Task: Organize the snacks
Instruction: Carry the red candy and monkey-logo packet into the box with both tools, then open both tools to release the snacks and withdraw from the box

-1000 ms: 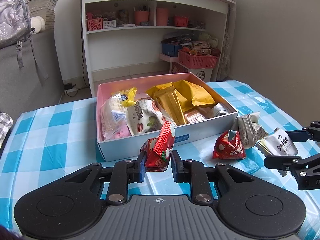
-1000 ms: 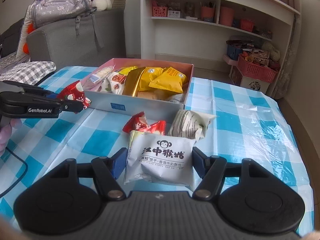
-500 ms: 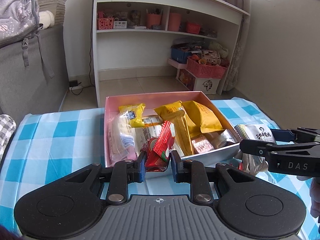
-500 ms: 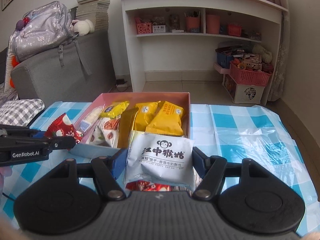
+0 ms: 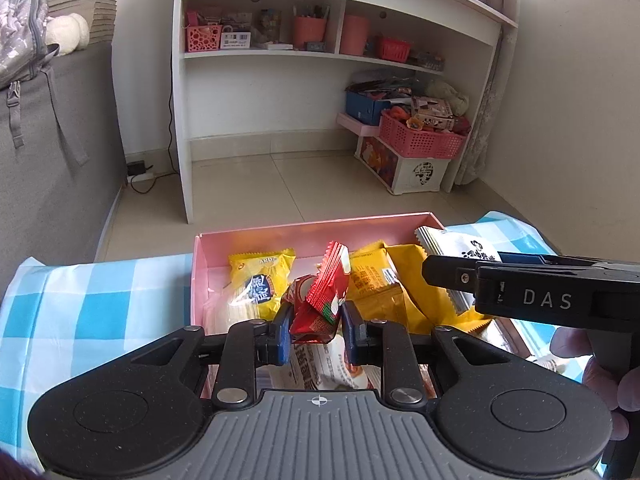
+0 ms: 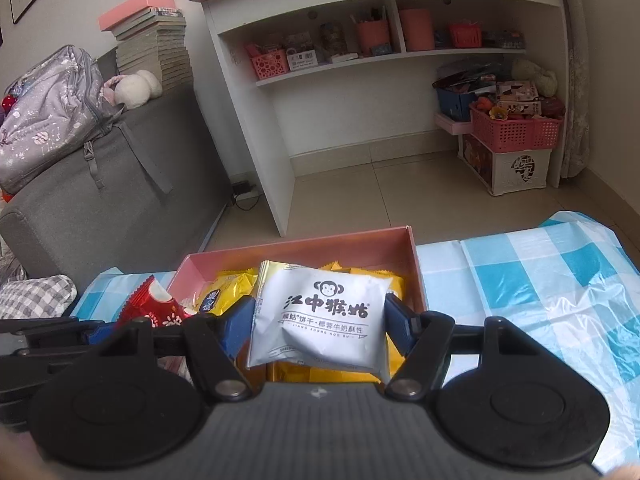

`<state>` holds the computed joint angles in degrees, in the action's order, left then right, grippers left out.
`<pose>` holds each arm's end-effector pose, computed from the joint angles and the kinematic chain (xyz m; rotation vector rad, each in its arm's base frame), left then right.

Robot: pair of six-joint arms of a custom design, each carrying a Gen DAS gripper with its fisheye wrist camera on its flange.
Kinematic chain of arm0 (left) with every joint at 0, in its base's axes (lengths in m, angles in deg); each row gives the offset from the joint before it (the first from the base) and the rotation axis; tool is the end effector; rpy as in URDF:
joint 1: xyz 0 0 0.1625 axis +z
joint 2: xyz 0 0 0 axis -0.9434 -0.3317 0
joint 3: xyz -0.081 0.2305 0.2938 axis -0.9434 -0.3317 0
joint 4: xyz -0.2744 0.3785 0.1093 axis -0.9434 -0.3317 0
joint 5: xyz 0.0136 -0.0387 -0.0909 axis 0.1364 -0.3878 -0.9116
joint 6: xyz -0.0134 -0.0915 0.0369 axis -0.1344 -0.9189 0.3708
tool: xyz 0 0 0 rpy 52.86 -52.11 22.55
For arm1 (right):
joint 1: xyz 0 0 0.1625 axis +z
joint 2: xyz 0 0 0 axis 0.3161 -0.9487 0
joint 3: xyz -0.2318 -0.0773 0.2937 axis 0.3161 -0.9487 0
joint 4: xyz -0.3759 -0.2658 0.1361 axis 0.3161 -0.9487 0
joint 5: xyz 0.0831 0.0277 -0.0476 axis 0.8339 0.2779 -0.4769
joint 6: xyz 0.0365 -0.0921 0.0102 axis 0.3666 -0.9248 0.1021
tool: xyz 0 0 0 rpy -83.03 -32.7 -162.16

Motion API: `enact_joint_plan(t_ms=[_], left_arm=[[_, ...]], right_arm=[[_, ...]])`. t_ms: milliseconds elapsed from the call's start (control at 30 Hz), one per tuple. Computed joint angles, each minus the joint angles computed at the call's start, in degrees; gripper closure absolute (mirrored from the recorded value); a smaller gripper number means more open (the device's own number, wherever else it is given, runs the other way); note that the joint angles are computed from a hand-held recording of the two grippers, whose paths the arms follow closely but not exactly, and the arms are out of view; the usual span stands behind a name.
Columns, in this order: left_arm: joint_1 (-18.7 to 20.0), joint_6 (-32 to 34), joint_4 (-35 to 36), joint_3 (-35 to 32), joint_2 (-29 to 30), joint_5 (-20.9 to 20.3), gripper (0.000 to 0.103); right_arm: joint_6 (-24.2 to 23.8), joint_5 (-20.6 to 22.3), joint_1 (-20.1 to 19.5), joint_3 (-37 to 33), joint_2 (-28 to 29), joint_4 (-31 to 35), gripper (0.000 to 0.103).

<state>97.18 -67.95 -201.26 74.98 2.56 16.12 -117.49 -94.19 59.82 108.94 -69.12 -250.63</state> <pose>-0.4218 -0.4338 -0.0258 0.8657 2.4399 -0.8194 0.0362 -0.3887 0.3536 0.2818 -2.3314 1.1570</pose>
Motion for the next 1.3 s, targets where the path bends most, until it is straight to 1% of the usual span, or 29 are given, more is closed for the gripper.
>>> enact_joint_plan(t_ms=[167, 300, 433, 467, 500, 533, 600, 633, 667, 900, 1000, 1100, 1233, 1300], left_arm=[[1.6, 2.1, -0.4, -2.7, 2.6, -0.1, 0.080], [2.4, 2.9, -0.6, -3.9, 3.8, -0.2, 0.080], [2.7, 3.5, -0.6, -4.3, 4.5, 0.3, 0.080], [2.8, 3.9, -0.8, -4.3, 4.5, -0.2, 0.079], [2.9, 4.3, -1.1, -4.3, 4.6, -0.4, 0.079], [3.0, 4.7, -1.3, -4.2, 4.6, -0.6, 0.075], [2.9, 5.2, -1.7, -3.9, 4.5, -0.4, 0.064], [2.7, 5.1, -2.1, -3.7, 4.5, -0.1, 0.053], [2.5, 5.1, -2.5, -3.5, 4.5, 0.0, 0.046], [1.6, 3.4, -2.2, -1.7, 2.5, 0.0, 0.036], [0.8, 2.7, -1.4, -0.8, 1.2, 0.0, 0.035], [-0.2, 1.5, -0.5, 0.6, -0.2, 0.0, 0.029], [-1.7, -0.8, 1.1, 2.5, -2.0, 0.1, 0.027], [-2.6, -1.7, 2.0, 3.4, -2.8, 0.2, 0.024]], right_arm=[[-0.8, -0.3, 0.0, -2.1, 4.2, -2.0, 0.038], [-0.2, -0.6, 0.3, -3.8, 6.8, -2.9, 0.038], [0.7, -0.3, 0.1, -4.6, 7.7, -2.6, 0.036], [0.8, -0.2, 0.1, -4.6, 7.6, -2.3, 0.035], [0.8, -0.1, 0.1, -4.7, 7.7, -2.0, 0.032], [0.7, 0.1, 0.0, -4.6, 7.5, -1.7, 0.027], [0.6, 0.4, 0.1, -4.7, 7.6, -1.5, 0.025], [0.8, 0.3, 0.1, -4.8, 7.5, -1.5, 0.022], [1.1, 0.2, 0.2, -4.8, 7.4, -1.5, 0.020], [2.7, -1.0, 0.7, -4.6, 5.9, -0.9, 0.012], [2.8, -1.5, 0.8, -4.1, 4.4, 0.1, 0.011], [2.6, -2.4, 1.0, -3.3, 2.4, 1.1, 0.010], [1.7, -3.7, 1.5, -2.0, -0.3, 2.3, 0.009], [1.0, -4.2, 1.5, -1.2, -2.1, 3.2, 0.008]])
